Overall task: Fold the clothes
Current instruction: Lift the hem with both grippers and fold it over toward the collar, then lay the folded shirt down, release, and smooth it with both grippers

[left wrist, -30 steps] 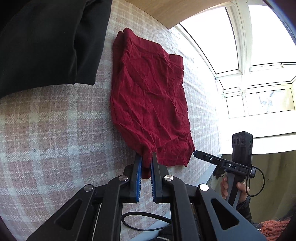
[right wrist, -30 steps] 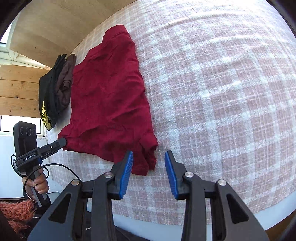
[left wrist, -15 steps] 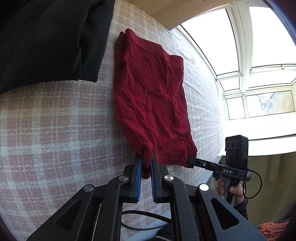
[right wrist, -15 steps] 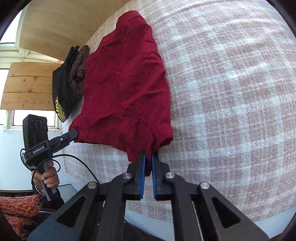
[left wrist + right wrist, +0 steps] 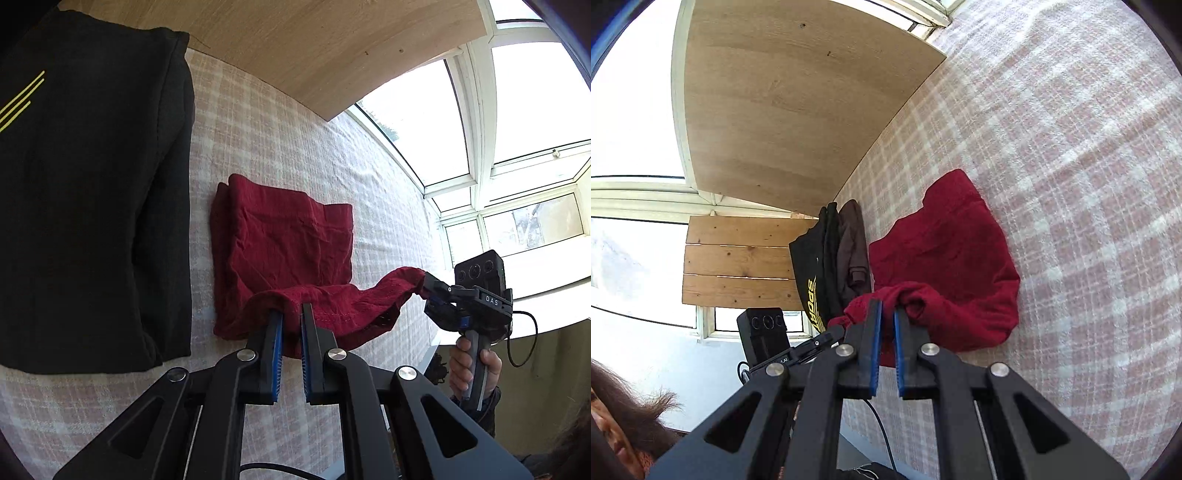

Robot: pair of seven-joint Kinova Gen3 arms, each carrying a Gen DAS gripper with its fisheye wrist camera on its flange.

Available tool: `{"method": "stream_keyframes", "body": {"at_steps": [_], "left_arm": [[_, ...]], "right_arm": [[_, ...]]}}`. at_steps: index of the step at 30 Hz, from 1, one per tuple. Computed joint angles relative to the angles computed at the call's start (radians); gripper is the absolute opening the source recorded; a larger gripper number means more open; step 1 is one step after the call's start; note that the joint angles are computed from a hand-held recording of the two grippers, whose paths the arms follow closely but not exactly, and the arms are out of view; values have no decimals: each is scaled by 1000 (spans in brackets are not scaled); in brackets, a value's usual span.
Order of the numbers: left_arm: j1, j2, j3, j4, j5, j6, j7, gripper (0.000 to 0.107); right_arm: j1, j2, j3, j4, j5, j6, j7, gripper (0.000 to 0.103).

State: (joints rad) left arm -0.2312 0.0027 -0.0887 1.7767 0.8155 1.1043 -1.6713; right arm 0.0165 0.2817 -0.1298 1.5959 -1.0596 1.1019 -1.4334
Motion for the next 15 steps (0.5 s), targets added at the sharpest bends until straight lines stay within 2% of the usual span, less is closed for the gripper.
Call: {"method": "stream_keyframes", "body": {"at_steps": [2, 3, 7, 10, 12, 15], "left_arm": [[4, 51, 8, -48, -28, -28, 13, 8], [5, 77, 15, -70, -46, -37, 28, 8], [0, 164, 47, -135, -85, -53, 59, 9], [-5, 187, 71, -153, -102, -63, 63, 9], [-19, 196, 78, -160, -90, -57, 58, 9], [-48, 198, 83, -156, -45, -41, 35, 13]], "right_arm": [[-34, 62, 38, -60, 14, 4, -29, 6], [-77, 87, 84, -103, 45, 17, -52, 6], [-262, 170, 256, -288, 208, 81, -131, 9], [-391, 217, 375, -424, 330, 152, -182, 10], [-415, 250, 380, -512, 403, 208, -211, 10], [-378, 274, 307, -593, 463, 260, -240, 11]]}}
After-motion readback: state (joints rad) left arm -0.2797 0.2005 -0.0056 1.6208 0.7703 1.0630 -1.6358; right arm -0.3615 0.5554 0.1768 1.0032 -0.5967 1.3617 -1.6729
